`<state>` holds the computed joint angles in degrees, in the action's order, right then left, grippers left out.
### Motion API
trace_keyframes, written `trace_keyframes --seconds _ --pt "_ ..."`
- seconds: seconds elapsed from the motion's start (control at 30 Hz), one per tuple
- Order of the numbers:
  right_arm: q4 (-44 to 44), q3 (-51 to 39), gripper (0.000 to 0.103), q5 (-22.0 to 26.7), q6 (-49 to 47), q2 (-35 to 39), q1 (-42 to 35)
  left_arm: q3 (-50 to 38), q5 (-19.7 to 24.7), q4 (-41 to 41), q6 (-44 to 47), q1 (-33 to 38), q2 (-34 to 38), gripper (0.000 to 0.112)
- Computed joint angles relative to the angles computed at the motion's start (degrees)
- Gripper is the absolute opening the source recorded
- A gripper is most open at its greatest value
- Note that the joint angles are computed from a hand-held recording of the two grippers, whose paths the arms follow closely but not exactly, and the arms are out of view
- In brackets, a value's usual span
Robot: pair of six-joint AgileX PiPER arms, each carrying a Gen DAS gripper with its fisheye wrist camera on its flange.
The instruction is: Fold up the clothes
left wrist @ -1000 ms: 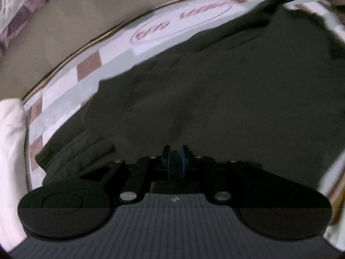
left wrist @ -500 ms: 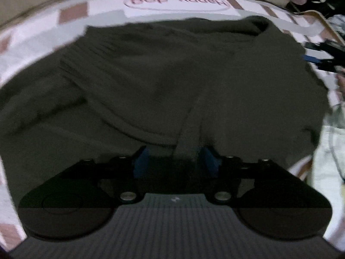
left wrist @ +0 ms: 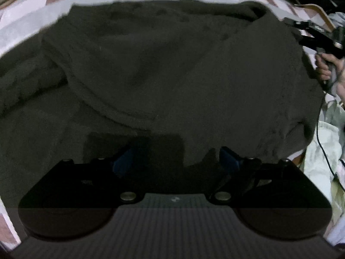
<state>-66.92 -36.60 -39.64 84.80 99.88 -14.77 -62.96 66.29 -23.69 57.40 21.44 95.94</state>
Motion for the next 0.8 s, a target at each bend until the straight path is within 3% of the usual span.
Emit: trace_keyframes --seconds 0.13,0.23,0.3,0.33,0.37,0.43,0.47,0.53,0.57,0.67,0.8 --pt "-0.33 -0.71 0.068 2.28 1.75 -0.42 1.00 1.56 0.17 -5.04 6.55 3.09 -2.99 0.088" --pt "-0.34 -0.55 0.068 1.46 2.18 -0.25 0.45 3.06 -2.23 -3.35 7.77 1.34 -2.87 0.088" --pt "0.19 -0.18 0.056 -1.09 1.39 0.42 -0.68 5.31 -5.19 0.27 7.51 -1.14 -3.16 0.081" --pt "0.36 -0.05 0.032 -2.69 0.92 0.90 -1.36 8.34 -9.38 3.22 8.01 -3.42 -4.37 0.079" --pt "-0.71 -0.34 0.022 -3.26 1.60 1.15 -1.91 10.01 -11.71 3.87 9.10 -4.56 -5.81 0.079" --pt "-1.22 -0.50 0.019 -2.80 1.22 0.96 -2.14 12.61 -14.91 2.52 12.58 -5.45 -7.95 0.077" --pt "-0.81 -0.40 0.019 -2.02 0.38 0.65 -1.93 12.36 -14.85 2.31 12.01 -5.59 -7.81 0.069" --pt "-0.29 -0.27 0.019 -1.16 0.02 0.55 -1.78 10.22 -12.91 1.39 10.56 -4.90 -7.33 0.039" --pt "0.00 -0.20 0.018 -0.83 -0.11 0.57 -1.73 9.17 -11.96 0.85 9.99 -4.50 -7.07 0.014" --pt "1.06 0.12 0.017 0.51 -1.85 -0.09 -1.78 7.98 -11.44 -4.02 14.98 -1.56 -9.66 0.013" --pt "1.18 0.10 0.014 3.55 -2.23 -1.97 -1.69 3.53 -7.46 -7.91 16.81 5.27 -10.08 0.013"
